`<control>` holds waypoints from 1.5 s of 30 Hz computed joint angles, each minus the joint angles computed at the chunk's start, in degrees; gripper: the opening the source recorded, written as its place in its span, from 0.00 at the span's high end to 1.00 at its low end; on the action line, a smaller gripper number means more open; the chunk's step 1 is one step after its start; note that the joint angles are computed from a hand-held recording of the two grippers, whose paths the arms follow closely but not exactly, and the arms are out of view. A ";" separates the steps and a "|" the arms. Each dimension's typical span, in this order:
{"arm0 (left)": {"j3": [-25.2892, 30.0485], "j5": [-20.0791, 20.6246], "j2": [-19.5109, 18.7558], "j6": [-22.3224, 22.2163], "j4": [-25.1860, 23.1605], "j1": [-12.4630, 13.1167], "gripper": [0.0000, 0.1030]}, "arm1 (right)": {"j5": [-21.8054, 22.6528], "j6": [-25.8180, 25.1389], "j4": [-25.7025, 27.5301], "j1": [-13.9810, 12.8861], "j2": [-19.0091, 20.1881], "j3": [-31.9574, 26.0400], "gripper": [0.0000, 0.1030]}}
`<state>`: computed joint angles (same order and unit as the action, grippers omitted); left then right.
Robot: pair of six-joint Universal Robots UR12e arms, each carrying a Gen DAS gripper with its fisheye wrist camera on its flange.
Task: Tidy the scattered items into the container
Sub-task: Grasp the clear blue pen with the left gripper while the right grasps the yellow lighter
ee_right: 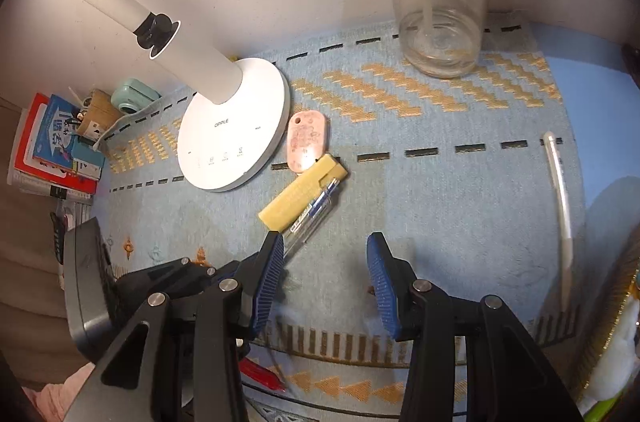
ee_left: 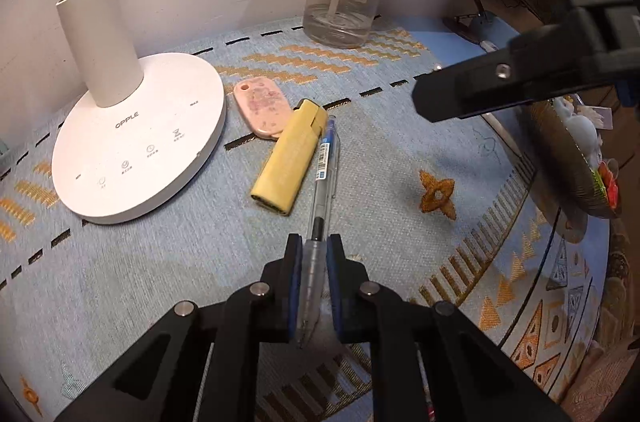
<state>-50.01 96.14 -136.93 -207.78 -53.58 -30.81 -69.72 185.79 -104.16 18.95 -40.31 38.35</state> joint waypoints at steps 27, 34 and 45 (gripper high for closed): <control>-17.29 0.79 9.94 -10.26 9.12 1.74 0.91 | -10.13 3.76 2.74 3.31 4.58 -5.41 0.76; -16.89 0.49 9.65 -9.92 8.94 1.84 0.91 | -10.59 3.08 2.05 2.14 2.25 -1.46 0.76; -14.36 1.60 7.46 -9.69 8.72 1.93 0.91 | -20.54 -1.11 -0.81 4.42 3.20 -2.42 0.69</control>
<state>-64.37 97.74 -129.48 -217.47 -44.86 -28.88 -90.26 184.68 -104.97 23.37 -37.11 35.94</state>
